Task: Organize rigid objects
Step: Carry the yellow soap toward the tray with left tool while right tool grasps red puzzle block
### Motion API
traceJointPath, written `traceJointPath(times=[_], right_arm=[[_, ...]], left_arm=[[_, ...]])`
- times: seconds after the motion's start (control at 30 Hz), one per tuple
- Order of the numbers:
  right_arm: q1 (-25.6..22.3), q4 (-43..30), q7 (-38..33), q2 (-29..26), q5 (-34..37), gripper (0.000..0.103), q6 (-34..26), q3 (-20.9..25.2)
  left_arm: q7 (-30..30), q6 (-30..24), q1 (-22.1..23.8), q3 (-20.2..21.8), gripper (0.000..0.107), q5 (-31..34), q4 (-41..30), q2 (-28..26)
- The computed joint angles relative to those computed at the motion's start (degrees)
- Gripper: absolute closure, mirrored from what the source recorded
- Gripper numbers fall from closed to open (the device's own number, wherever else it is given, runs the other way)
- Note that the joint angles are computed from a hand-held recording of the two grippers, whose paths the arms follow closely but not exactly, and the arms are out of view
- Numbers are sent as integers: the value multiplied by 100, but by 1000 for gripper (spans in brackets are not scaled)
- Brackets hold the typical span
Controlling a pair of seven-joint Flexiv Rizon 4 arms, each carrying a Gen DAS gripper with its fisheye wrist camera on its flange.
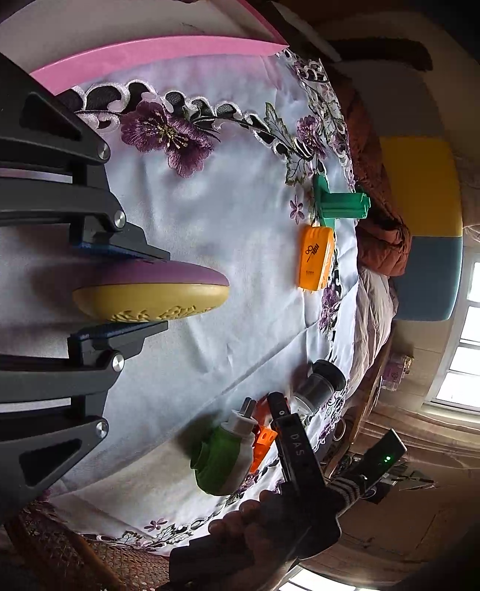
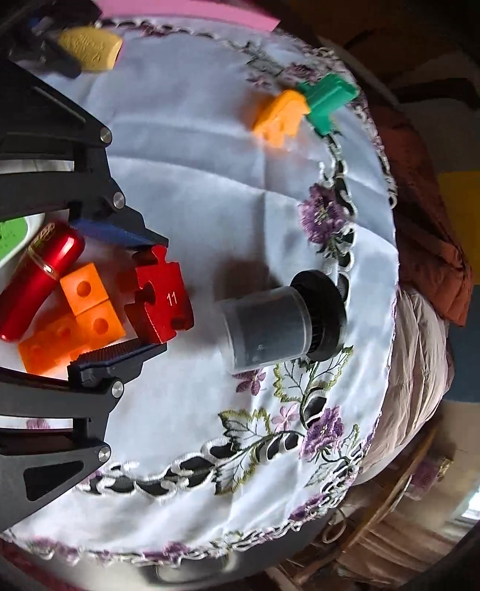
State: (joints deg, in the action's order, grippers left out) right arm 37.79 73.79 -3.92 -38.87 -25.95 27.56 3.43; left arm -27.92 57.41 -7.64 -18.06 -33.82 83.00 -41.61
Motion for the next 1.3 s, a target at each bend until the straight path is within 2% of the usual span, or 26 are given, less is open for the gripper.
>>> traceJointPath(times=[0.17,0.37,0.47,0.7,1.03,1.3], right_arm=[[20,-120,-189,-129,-207,55,557,-37],[56,-745,-791,-534,74,55,336,-1],[55,-645,-746,-501,124,55,532,-65],[78,-715,-834,-544,118,55,479,-116],[126,-735,-961,-566,36,55,397,-158],[178,-845,-1103,-622,-43,55,186,-182]], left_arm=[[53,100,19,-45,79,-42,57,11],[90,157,29,-72,79,-71,91,20],[93,187,24,-71,79,-67,103,24],[87,259,10,-69,79,-33,136,42],[-537,-104,-125,251,79,284,14,172],[-279,99,69,52,79,-39,372,544]])
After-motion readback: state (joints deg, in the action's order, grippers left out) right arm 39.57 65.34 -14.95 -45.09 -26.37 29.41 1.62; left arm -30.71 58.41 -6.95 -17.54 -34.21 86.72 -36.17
